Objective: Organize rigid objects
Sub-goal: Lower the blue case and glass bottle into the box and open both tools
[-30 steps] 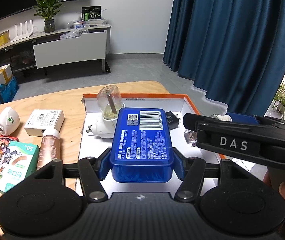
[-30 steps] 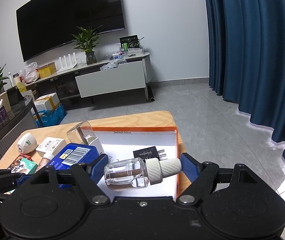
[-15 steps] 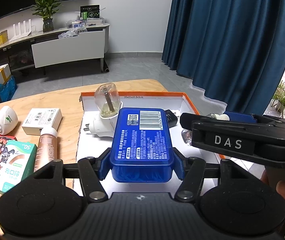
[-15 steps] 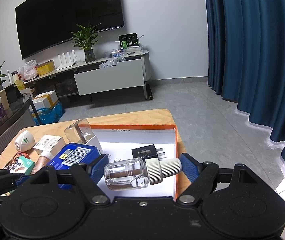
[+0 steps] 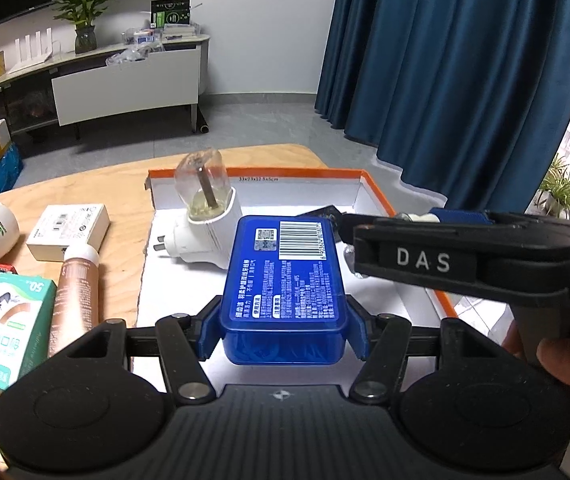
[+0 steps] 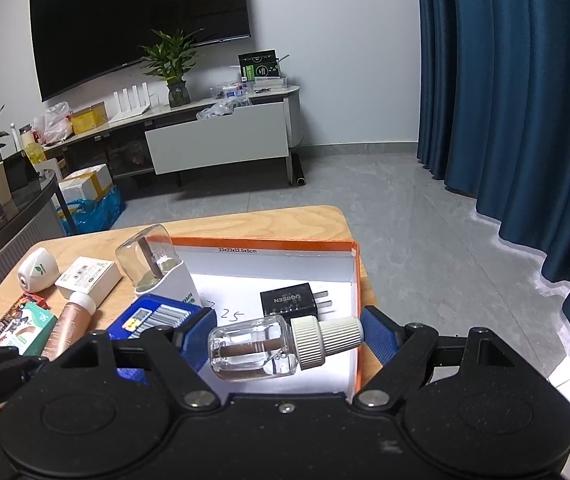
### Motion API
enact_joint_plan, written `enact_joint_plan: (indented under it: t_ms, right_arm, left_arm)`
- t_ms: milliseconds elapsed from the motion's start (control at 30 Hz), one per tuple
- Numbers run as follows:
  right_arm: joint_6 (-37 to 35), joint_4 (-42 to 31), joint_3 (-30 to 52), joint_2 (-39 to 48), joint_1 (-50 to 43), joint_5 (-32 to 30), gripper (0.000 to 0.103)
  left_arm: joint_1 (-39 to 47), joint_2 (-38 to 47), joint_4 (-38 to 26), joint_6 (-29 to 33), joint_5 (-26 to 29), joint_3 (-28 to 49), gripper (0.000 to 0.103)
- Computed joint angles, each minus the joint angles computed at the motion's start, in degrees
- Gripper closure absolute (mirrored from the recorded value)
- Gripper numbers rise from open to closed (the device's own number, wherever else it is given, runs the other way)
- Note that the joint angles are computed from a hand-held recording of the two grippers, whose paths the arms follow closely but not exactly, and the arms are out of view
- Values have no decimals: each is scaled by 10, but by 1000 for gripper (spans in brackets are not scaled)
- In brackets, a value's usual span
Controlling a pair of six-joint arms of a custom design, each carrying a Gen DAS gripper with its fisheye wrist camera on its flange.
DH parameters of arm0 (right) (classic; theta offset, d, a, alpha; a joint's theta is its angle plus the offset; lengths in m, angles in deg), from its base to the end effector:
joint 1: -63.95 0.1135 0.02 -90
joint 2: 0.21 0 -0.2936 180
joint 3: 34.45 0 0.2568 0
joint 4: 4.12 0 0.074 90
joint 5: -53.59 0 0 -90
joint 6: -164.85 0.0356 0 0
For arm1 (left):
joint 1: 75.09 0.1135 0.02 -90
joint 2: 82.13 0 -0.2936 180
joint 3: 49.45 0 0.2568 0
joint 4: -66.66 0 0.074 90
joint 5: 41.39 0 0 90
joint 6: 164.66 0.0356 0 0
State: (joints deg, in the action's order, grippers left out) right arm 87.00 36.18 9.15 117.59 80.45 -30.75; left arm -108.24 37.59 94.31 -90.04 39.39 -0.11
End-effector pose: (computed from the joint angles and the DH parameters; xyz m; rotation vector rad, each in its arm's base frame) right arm 0.3056 0.0869 0.0651 -0.0252 2.1647 0.1816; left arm 0.2810 -0.1767 0.0525 0.2770 2.3007 -0.2463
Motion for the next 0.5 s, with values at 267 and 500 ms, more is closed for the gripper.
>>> enact_joint_plan:
  t_ms: [267,500]
  right_arm:
    - [-4,-10,8,3,3,4,9]
    - [-5,-13,14,5,3,6,9]
  left_arm:
    - [-2,3,-5,-3,-2,3,41]
    - [-6,4,-13,-3,-7,10,41]
